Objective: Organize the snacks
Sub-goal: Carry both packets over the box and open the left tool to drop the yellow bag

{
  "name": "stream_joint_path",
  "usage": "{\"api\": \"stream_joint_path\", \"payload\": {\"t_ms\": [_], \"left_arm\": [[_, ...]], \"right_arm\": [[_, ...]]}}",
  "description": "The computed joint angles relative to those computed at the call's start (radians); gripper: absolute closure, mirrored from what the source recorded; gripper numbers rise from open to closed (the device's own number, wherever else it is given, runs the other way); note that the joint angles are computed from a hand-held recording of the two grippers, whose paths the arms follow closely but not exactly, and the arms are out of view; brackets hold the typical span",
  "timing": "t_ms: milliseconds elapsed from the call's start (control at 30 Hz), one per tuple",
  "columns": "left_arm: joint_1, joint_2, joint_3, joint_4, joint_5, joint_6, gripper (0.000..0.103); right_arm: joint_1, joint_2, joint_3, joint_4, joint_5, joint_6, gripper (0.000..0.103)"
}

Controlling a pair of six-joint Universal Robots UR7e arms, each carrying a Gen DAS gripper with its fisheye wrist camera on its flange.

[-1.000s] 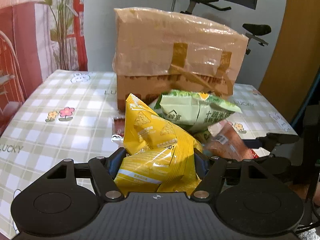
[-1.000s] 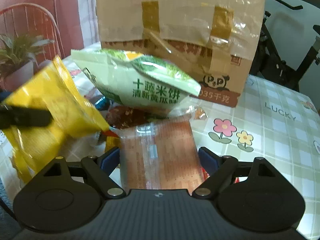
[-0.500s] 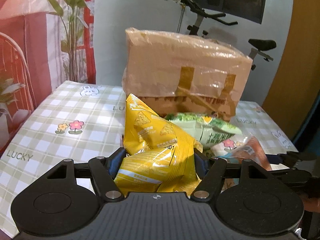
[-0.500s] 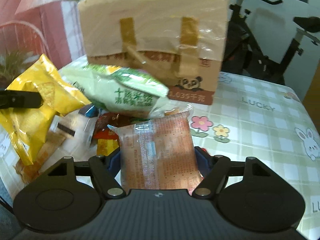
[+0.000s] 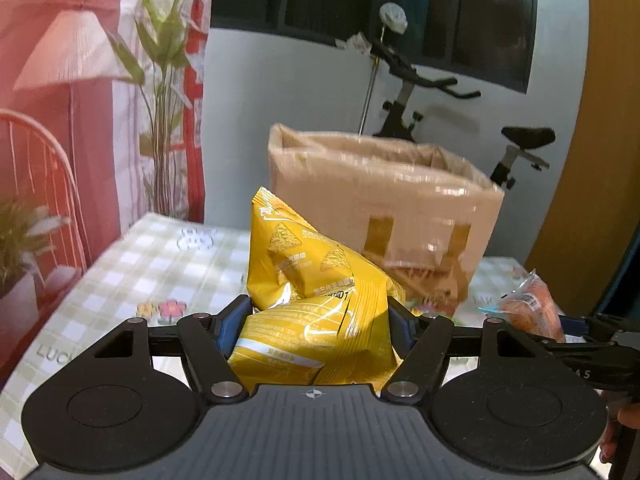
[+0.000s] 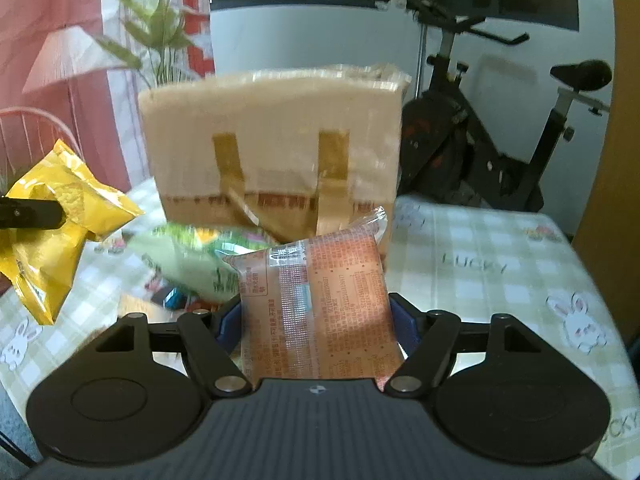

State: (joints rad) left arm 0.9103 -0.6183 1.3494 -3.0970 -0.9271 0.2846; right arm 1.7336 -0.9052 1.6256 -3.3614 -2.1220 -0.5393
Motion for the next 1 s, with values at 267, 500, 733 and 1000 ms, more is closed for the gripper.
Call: {"api": "stream_joint_path", "payload": {"t_ms": [267,500,733,1000], "left_arm": [[-0.014,0.032,-0.085,-0.028,-0.015,0.051,0.030],[-0.024,0.074,-0.192,-0.003,-0.019,0.088,0.030],[-0.031,0.131,-0.341,0.035,-0.048,0.112,0.030],[-0.019,0.315,-0.726,0.200,-0.064,0.128,0.030]], "right_arm": [[0.013,-0.002,-0.062,-0.008,0.043,-0.048,0.029],[0.023,0.007,-0.140,0.033,0.081,-0.101,0.029],[0.025,0.032,-0.264,0.109,0.137,-0.124,0.029],[0.029,0.125,-0.506,0.232,0.210,-0.157,0.029]]}}
